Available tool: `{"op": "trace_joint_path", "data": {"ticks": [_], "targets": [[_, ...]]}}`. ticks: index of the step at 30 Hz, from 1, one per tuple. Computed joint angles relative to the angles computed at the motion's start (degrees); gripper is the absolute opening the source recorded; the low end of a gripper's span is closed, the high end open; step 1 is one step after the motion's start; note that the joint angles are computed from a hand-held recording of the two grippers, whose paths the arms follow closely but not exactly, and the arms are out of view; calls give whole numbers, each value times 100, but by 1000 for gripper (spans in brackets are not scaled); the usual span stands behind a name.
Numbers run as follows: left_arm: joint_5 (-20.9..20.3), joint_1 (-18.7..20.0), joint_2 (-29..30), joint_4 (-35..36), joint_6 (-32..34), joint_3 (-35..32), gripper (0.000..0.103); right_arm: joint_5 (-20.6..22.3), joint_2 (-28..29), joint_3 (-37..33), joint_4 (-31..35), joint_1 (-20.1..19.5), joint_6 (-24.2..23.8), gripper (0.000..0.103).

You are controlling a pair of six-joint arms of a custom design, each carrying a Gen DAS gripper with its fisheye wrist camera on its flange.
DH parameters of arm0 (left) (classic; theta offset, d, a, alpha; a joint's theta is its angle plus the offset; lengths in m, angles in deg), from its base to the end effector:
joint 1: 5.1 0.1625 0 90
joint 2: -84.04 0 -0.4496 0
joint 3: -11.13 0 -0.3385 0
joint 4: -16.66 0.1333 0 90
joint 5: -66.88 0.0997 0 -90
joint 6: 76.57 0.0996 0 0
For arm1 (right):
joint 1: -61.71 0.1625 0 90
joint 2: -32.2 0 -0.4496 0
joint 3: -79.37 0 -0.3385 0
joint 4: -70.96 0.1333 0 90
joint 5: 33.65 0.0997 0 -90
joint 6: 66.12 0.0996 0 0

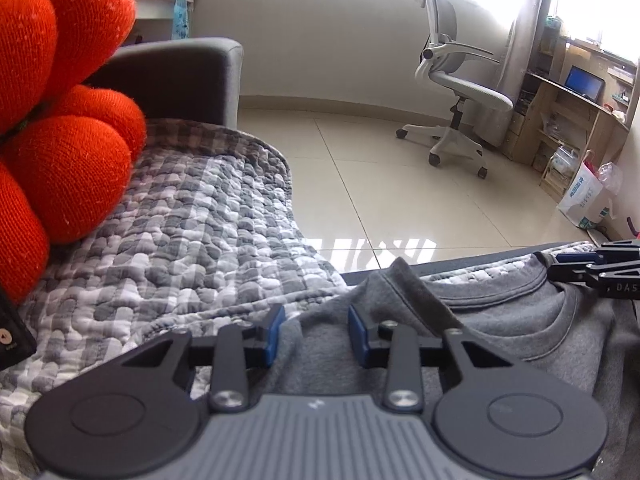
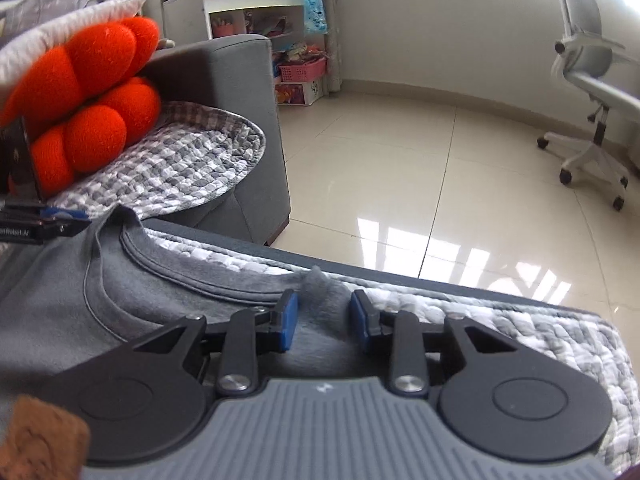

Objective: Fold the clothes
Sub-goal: 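Lower the held shirt onto the bed and open both grippers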

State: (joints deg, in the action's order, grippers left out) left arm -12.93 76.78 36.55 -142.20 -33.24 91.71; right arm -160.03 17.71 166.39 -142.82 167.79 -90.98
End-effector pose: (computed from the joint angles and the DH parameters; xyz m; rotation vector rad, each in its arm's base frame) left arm 0.0469 -0.7396 0.2879 1.0974 2.4558 -0.7545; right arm 0.2546 -0.6154 -0.0203 0.4567 -2.2420 1.0241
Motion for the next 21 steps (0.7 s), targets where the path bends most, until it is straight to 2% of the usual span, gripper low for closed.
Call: {"op": "trace_joint_path", "data": {"ticks": [1, 2, 4, 6, 11, 14, 17, 21], "targets": [[-2, -12, -21, -125, 62, 86, 19, -43, 63, -59, -39, 31, -111, 22], [57, -37, -33, -410, 141, 222, 7, -129, 129, -125, -86, 71, -258, 12], [162, -95, -53, -1115, 298, 522, 7, -311, 249, -253, -318, 145, -616, 7], [155, -141, -82, -1590, 449, 723, 6, -460, 365, -377, -717, 205, -889, 6], [362, -205, 55, -2166, 647, 744, 6, -502, 477, -699, -867, 210, -997, 6], [582, -193, 210, -2194, 612, 554, 6, -539, 623, -993, -821, 176, -1069, 5], [721, -165, 284, -1827, 486, 365, 7, -614, 736, -1248, -546, 124, -1051, 5], [608, -174, 198, -1909, 308, 447, 8, -723, 802, -1396, -250, 85, -1015, 6]]}}
